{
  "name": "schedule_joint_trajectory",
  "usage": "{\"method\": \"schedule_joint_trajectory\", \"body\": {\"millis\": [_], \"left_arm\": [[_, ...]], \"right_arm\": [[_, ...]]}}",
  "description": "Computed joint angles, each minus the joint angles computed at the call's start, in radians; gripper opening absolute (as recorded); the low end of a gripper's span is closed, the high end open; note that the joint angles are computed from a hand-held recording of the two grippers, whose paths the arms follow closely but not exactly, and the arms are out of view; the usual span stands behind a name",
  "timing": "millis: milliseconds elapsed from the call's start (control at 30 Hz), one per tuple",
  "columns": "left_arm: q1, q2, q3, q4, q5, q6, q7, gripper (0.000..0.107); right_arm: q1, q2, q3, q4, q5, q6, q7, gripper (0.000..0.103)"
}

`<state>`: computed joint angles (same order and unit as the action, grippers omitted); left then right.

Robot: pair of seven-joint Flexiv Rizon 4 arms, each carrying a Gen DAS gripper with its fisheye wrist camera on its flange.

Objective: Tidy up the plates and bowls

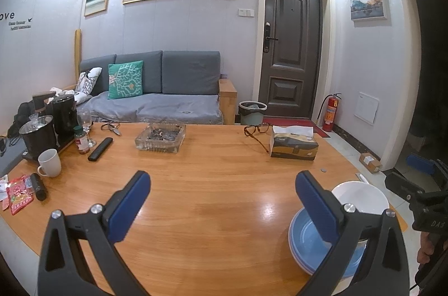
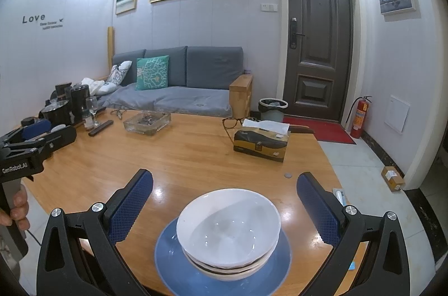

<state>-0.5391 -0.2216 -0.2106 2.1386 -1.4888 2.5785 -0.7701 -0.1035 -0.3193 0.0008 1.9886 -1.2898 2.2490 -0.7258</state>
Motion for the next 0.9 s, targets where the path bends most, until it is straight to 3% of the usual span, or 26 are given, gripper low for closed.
{"method": "schedule_joint_trajectory", "body": {"millis": [900], "left_arm": [[0.000,0.005,0.001,0.005,0.003,0.000,0.002,0.102]], "right_arm": [[0.002,0.001,-0.004,-0.006,-0.010,-0.003,0.008,0.102]]}}
